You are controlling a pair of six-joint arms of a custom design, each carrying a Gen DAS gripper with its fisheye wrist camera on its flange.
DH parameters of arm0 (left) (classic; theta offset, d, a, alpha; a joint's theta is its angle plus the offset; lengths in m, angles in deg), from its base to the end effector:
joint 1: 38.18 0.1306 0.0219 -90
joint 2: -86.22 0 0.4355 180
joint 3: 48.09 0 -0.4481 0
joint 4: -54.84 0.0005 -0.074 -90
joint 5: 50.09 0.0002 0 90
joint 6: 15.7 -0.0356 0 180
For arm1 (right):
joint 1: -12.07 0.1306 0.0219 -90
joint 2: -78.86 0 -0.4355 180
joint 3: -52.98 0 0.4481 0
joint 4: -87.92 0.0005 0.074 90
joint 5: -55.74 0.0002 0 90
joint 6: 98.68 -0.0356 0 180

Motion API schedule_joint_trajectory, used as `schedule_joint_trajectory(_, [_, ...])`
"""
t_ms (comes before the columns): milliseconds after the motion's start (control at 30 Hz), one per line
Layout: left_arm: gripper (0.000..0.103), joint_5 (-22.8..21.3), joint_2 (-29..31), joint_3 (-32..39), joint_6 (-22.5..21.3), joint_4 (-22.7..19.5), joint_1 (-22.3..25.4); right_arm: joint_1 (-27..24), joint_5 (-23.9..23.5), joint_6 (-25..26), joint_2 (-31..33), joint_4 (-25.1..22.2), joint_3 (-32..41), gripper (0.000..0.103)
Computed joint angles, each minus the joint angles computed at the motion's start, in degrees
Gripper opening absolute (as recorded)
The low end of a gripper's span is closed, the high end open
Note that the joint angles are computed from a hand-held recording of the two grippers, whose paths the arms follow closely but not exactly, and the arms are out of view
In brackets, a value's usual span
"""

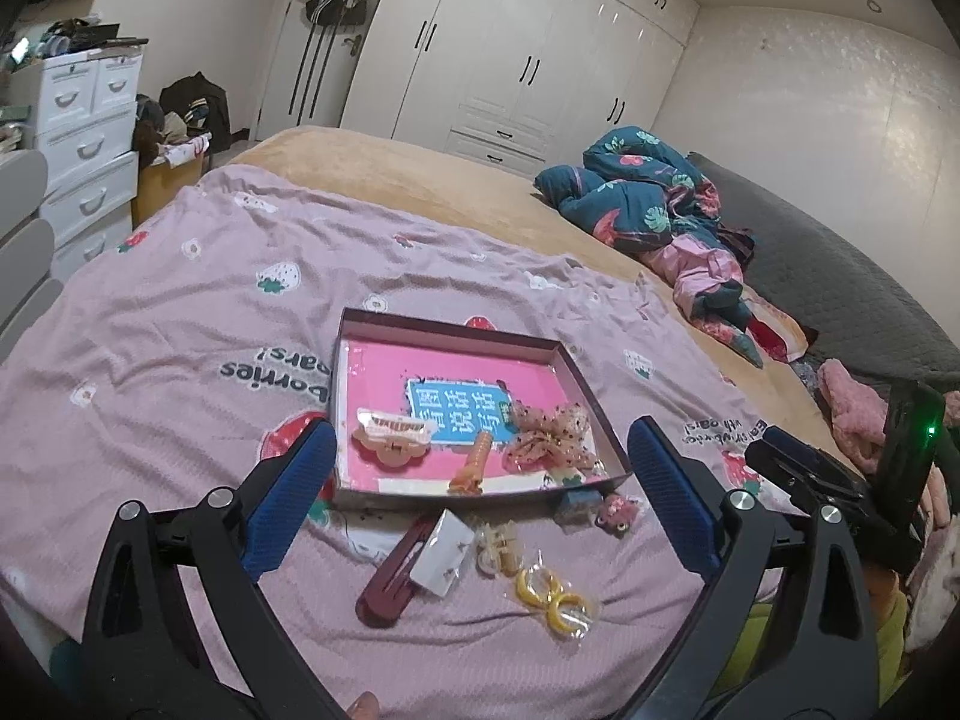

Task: Organize jewelry
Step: 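Lift both open tools back from the box, then move both open tools toward the bagged earring card and yellow hoop bag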

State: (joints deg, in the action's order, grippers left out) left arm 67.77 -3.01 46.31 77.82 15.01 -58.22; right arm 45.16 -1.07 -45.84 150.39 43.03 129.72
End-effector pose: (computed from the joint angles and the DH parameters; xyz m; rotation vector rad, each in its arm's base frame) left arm 0.5202 -0.2080 0.5320 0.5911 2.1413 -0.7634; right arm 0.3544 0.2071 0.5179 0.3709 2.1026 0.0560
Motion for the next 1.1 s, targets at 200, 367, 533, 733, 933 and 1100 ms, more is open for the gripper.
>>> schedule_joint_trajectory(200, [0.091,0.3,-1.3,-1.6,-1.1,0.1,0.3,2.2,1.0,0.2,0.4,-1.5,0.8,0.092])
schedule_joint_trajectory(367, [0.091,0.9,-2.0,-2.4,-1.5,0.0,0.6,3.7,1.8,0.7,0.9,-2.4,1.5,0.095])
schedule_joint_trajectory(533, [0.092,0.9,-2.7,-3.5,-2.5,-0.4,0.9,4.8,1.9,0.7,1.3,-3.2,1.8,0.096])
schedule_joint_trajectory(733, [0.092,0.3,-3.5,-4.9,-4.7,-1.7,1.6,5.3,0.5,0.0,1.7,-4.2,1.4,0.096])
schedule_joint_trajectory(933, [0.092,-0.2,-3.8,-5.9,-7.3,-3.3,1.9,5.7,-0.4,-0.1,2.1,-4.6,1.3,0.096])
schedule_joint_trajectory(1100, [0.092,-0.8,-3.6,-6.4,-8.3,-4.9,2.2,6.1,-1.0,-0.5,2.5,-5.4,1.1,0.096])
